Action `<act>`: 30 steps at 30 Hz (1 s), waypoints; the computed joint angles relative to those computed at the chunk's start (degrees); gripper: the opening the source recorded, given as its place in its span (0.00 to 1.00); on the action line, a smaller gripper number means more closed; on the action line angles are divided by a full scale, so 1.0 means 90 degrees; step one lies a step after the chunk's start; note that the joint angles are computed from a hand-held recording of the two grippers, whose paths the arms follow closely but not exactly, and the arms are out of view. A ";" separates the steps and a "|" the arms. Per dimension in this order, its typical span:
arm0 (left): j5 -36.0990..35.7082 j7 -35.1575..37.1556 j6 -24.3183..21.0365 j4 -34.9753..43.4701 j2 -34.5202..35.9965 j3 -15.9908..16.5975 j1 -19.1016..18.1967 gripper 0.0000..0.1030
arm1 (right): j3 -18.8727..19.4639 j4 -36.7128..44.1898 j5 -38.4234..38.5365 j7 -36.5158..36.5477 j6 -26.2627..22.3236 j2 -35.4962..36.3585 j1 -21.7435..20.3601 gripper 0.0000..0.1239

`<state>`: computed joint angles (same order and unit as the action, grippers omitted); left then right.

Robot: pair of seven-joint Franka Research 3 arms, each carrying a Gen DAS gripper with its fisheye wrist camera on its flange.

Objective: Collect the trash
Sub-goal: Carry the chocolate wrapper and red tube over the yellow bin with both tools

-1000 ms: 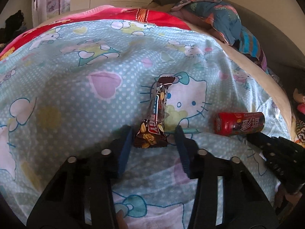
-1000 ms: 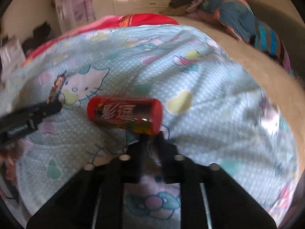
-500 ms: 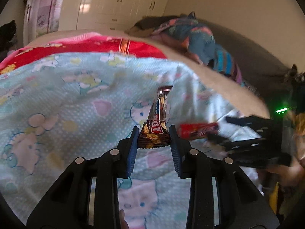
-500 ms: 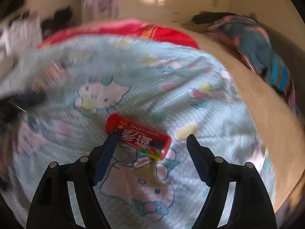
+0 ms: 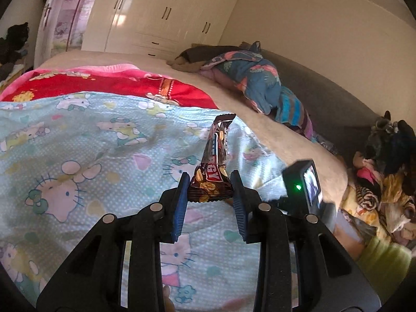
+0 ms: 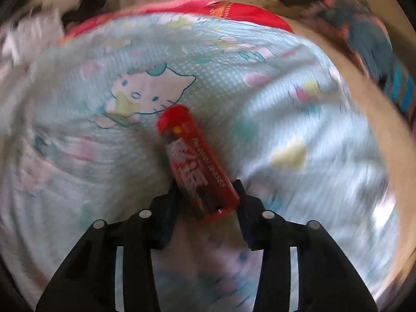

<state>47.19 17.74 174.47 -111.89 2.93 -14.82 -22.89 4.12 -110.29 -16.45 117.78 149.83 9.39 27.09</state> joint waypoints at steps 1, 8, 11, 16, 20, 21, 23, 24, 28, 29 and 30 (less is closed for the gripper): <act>-0.0037 0.0019 0.0022 -0.0029 -0.0025 -0.0012 -0.0003 0.25 | 0.0006 -0.0371 0.0155 0.0270 0.0319 -0.0242 -0.0010 0.29; -0.0992 0.0907 0.0146 -0.0178 -0.0134 -0.0227 -0.0052 0.25 | 0.0487 -0.2312 0.0234 0.2050 0.1710 -0.1820 -0.0302 0.26; -0.1190 0.1255 0.0133 -0.0167 -0.0147 -0.0310 -0.0145 0.25 | 0.0963 -0.2911 -0.0171 0.2735 0.1886 -0.2505 -0.0755 0.26; -0.1673 0.1969 0.0123 -0.0149 -0.0159 -0.0478 -0.0332 0.25 | 0.1833 -0.3723 -0.0405 0.3455 0.1900 -0.3656 -0.1542 0.25; -0.2056 0.2553 0.0097 -0.0121 -0.0139 -0.0609 -0.0516 0.25 | 0.2128 -0.4269 -0.0041 0.3582 0.1836 -0.4542 -0.1745 0.25; -0.2143 0.2676 0.0097 -0.0111 -0.0128 -0.0632 -0.0560 0.25 | 0.2177 -0.4392 0.0072 0.3595 0.1774 -0.4766 -0.1756 0.25; -0.2392 0.3003 0.0056 -0.0063 -0.0081 -0.0702 -0.0653 0.25 | 0.2225 -0.4571 0.0275 0.3512 0.1585 -0.5169 -0.1730 0.25; -0.2544 0.3181 0.0040 -0.0044 -0.0059 -0.0741 -0.0697 0.25 | 0.2282 -0.4668 0.0354 0.3492 0.1438 -0.5440 -0.1736 0.25; -0.2833 0.3650 0.0007 0.0032 0.0022 -0.0834 -0.0879 0.25 | 0.2361 -0.4993 0.0722 0.3442 0.0985 -0.6281 -0.1650 0.25; -0.2852 0.3740 0.0000 0.0060 0.0047 -0.0849 -0.0927 0.25 | 0.2379 -0.5058 0.0798 0.3439 0.0889 -0.6450 -0.1634 0.25; -0.2870 0.3815 -0.0014 0.0091 0.0071 -0.0863 -0.0974 0.25 | 0.2375 -0.5148 0.0879 0.3438 0.0772 -0.6664 -0.1593 0.25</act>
